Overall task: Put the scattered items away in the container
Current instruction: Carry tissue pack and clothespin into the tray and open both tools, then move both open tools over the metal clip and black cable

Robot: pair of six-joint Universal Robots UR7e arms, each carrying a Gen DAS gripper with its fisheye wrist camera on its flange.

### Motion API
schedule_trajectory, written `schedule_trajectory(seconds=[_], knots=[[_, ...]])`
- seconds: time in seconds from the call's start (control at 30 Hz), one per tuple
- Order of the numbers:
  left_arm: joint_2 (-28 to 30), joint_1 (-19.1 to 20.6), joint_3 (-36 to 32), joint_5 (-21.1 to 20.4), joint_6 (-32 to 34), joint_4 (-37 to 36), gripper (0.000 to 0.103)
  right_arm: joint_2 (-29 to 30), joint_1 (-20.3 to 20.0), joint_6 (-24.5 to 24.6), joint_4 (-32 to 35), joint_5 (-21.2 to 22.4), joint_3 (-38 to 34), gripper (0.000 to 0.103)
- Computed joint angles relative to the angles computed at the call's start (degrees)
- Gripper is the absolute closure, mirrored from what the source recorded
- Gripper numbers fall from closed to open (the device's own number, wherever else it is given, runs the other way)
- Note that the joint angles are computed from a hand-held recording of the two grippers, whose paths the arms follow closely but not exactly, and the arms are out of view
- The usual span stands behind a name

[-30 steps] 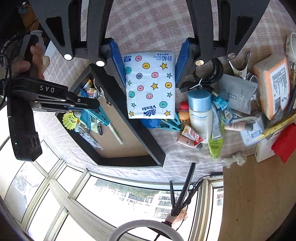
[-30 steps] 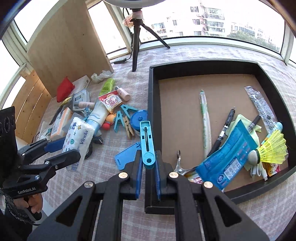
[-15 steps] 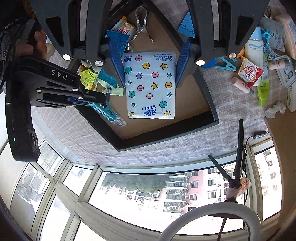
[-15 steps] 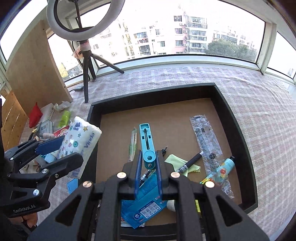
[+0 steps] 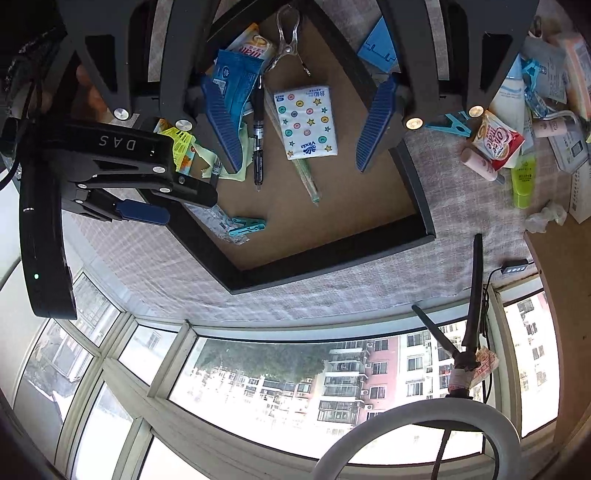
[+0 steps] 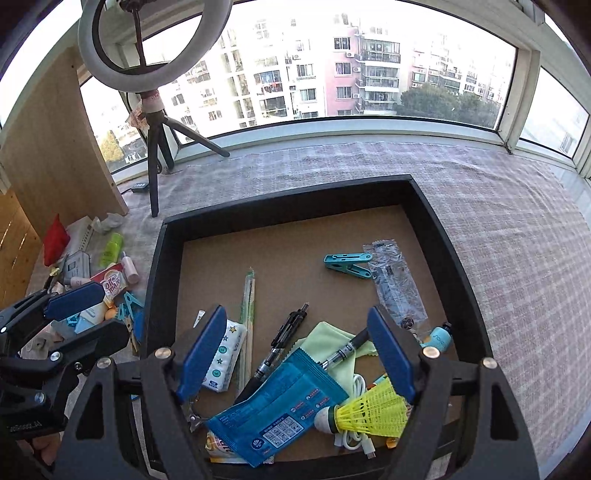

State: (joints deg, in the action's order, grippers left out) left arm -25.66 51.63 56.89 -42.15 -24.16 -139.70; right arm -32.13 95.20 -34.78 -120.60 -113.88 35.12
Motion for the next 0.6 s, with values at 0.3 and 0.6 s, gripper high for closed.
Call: schedule_trajectory(seconds=[0.3, 0.6], knots=[[-16.9, -1.0, 26.0, 5.5, -12.5, -1.4, 0.043, -4.4, 2.9, -4.3, 0.2, 3.2, 12.2, 0.025], [-33.0, -2.0, 46.8, 6.9, -34.0, 10.4, 0.052, -7.4, 5.8, -7.9, 2.7, 4.6, 22.0, 0.025]])
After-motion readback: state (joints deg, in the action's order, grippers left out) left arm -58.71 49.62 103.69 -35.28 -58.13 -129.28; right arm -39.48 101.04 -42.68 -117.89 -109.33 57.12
